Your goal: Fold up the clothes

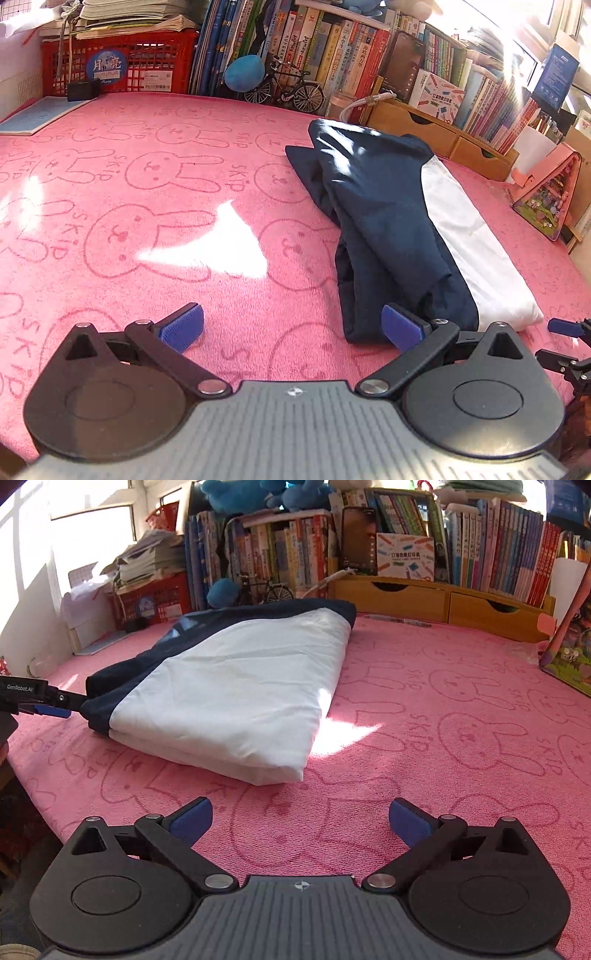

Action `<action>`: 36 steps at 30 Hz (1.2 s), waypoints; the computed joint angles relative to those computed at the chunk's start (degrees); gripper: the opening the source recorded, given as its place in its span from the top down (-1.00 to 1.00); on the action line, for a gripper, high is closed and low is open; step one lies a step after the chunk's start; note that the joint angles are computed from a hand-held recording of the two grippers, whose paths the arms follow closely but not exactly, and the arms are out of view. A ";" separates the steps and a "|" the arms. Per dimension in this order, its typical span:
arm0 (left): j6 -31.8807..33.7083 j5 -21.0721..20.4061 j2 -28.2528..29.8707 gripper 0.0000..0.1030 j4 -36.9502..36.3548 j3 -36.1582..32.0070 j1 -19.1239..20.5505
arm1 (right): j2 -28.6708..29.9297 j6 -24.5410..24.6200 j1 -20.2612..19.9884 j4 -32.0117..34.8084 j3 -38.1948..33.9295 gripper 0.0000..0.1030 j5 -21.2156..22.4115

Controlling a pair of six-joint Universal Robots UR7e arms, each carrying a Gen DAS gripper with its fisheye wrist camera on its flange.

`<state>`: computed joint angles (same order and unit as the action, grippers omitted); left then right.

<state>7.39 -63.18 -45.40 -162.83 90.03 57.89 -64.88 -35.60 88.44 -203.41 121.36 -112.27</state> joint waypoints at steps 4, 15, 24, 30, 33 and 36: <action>4.84 3.66 0.69 -1.00 -4.75 2.13 -1.13 | 3.29 -3.75 1.69 -3.43 -1.01 -1.00 -3.52; 10.56 10.09 4.19 -1.00 -12.37 2.81 -2.81 | 7.62 -3.46 0.60 -13.35 -1.78 -1.00 -1.11; 11.70 9.95 4.56 -1.00 -15.84 3.70 -2.83 | 8.37 -3.99 -0.01 -14.94 -2.10 -1.00 0.37; 9.43 10.71 3.44 -1.00 -10.84 3.41 -3.36 | 6.14 -2.64 0.83 -9.33 -2.16 -1.00 -0.89; 6.27 11.55 2.29 -1.00 -4.96 2.93 -3.99 | 3.96 -4.06 0.11 -9.04 -0.32 -1.00 3.18; 3.21 9.89 0.89 -1.00 -0.38 2.71 -4.29 | 2.28 -8.18 -0.43 -11.47 1.70 -1.00 7.32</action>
<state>10.60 -53.29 -44.51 -163.21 92.74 53.61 -62.60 -43.78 88.00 -214.89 123.06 -104.95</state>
